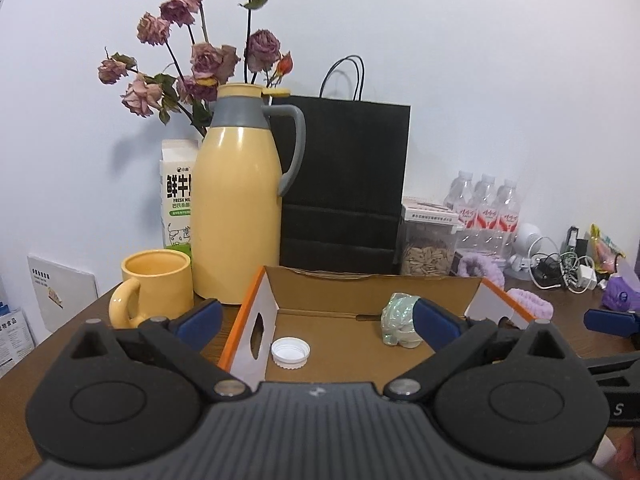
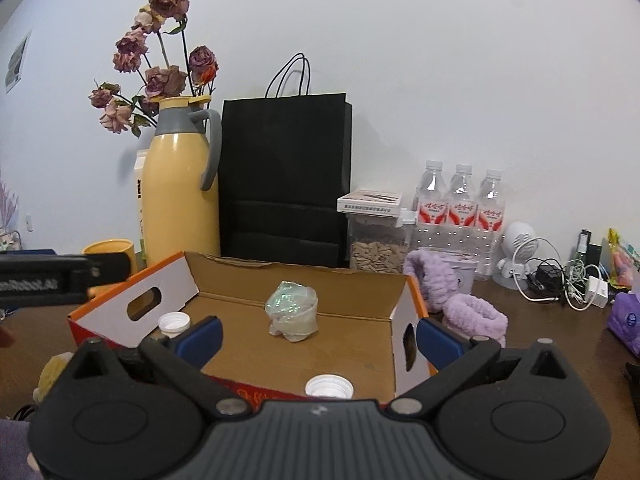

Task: Organize objects
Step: 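Grasp the translucent white bead container with the right gripper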

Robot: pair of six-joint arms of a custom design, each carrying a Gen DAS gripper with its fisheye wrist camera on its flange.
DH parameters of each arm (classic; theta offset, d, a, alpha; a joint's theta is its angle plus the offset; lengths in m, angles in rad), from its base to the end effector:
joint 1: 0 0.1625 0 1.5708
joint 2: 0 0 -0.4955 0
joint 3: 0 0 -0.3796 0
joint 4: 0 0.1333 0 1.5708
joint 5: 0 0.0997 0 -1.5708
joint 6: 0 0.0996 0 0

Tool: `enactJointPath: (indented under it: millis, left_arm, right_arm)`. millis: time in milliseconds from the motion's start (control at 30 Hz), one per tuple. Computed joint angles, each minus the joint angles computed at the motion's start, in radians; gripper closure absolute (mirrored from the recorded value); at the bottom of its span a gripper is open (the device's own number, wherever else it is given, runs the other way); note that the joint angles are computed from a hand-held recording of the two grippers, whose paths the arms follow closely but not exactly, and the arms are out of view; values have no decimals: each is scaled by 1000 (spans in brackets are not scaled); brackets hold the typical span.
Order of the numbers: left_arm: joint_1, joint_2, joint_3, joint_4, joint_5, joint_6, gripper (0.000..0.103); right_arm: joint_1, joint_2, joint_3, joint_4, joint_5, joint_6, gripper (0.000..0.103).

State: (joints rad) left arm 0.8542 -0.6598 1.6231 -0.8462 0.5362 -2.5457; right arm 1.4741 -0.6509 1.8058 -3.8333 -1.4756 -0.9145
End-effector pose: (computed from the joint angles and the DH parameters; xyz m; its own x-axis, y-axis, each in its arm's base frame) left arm -0.2599 -0.6317 0.0496 -0.7399 -0.2057 -0.6405 0.5944 0.2459 -0.7656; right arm 0.0764 -0.6914 0.1604 -0.6438 -0.3453 0.6829 -0.7652 0.2805 -0.5795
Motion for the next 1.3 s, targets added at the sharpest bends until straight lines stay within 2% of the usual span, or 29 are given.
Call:
enactJointPath:
  millis: [233,433,633,867,1033,1300]
  left_arm:
    - [-20,-25,86,-53,-17,-8,0]
    - [-28,-36,116,5,-35,-77,0]
    - [-37,-36,139,31,-52,-100,0]
    - [-41,-40,162,29,-70,-121,0]
    - [-37,-42,159,70,-82,-172,0]
    - [-37,-49,168,89,-70,-202,0]
  right_arm:
    - [-14,-12,49,-43,8,-22,0]
    - [-27,-19,97,-72,10,-61,0]
    - [-48,-34,155,-100,15,-84,0]
    - [-69,-54,202,-106,-3,-65,0]
    - [-72,-53,218,-100,-58,-76,0]
    - [-82,-59,214,-122,-73,-11,0]
